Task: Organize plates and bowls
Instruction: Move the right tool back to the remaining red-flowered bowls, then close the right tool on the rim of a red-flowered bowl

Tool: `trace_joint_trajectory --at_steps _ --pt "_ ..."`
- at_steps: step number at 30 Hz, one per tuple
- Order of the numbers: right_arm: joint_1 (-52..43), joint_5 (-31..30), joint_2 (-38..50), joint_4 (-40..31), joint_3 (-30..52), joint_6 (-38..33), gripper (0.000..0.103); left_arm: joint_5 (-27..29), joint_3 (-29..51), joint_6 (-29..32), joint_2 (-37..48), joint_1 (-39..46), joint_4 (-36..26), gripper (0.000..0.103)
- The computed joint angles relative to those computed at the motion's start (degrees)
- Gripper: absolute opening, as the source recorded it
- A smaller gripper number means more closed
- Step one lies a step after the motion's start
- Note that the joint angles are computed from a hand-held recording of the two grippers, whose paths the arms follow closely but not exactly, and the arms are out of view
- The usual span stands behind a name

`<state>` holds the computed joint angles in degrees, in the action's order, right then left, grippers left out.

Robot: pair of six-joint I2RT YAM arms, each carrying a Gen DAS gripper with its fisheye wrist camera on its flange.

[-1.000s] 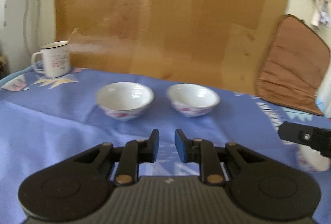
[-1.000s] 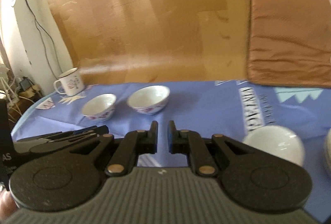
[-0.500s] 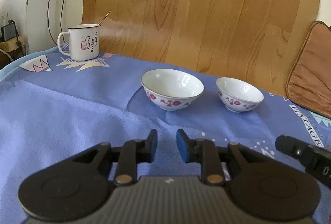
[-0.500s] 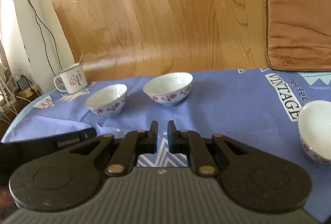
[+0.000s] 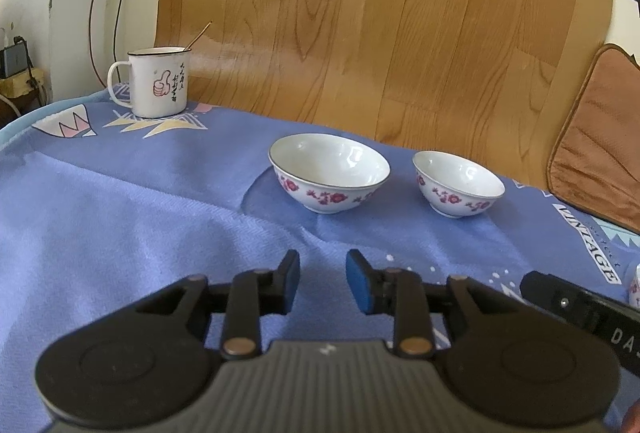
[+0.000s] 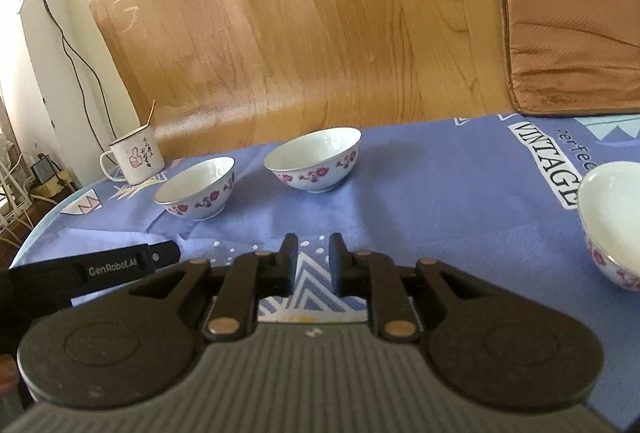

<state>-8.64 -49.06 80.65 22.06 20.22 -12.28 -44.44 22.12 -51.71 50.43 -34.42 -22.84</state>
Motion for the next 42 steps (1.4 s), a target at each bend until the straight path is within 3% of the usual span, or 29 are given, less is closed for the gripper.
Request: trace_joint_trajectory --at_steps 8,15,19,23,27,30,42 --pt "0.74 1.03 -0.57 -2.10 0.36 -1.24 0.026 -0.03 -0.76 -0.18 -1.79 -0.23 0.28 0.032" --pt "2.46 2.73 -0.01 -9.62 4.43 -2.47 0.026 1.50 -2.21 -0.37 -5.38 1.57 0.74 0.032" --pt "4.66 2.84 -0.22 -15.08 8.67 0.88 0.026 0.76 -2.70 -1.27 -6.95 1.77 0.30 0.032" --pt "9.81 3.81 -1.43 -19.21 12.92 4.40 0.026 -5.91 -2.51 -8.40 -9.22 0.95 -4.99 0.032" --pt "17.33 7.95 -0.10 -22.75 17.95 7.04 0.026 -4.57 -3.92 -11.16 -14.56 4.48 -6.96 0.032" --pt "22.46 12.80 3.10 -23.40 21.55 9.74 0.026 -3.25 -4.47 -10.54 -16.48 6.19 -6.69 0.032" --pt "29.03 18.82 14.71 -27.97 32.47 17.55 0.025 -0.46 -5.54 -7.39 -16.20 8.13 -3.03 0.032"
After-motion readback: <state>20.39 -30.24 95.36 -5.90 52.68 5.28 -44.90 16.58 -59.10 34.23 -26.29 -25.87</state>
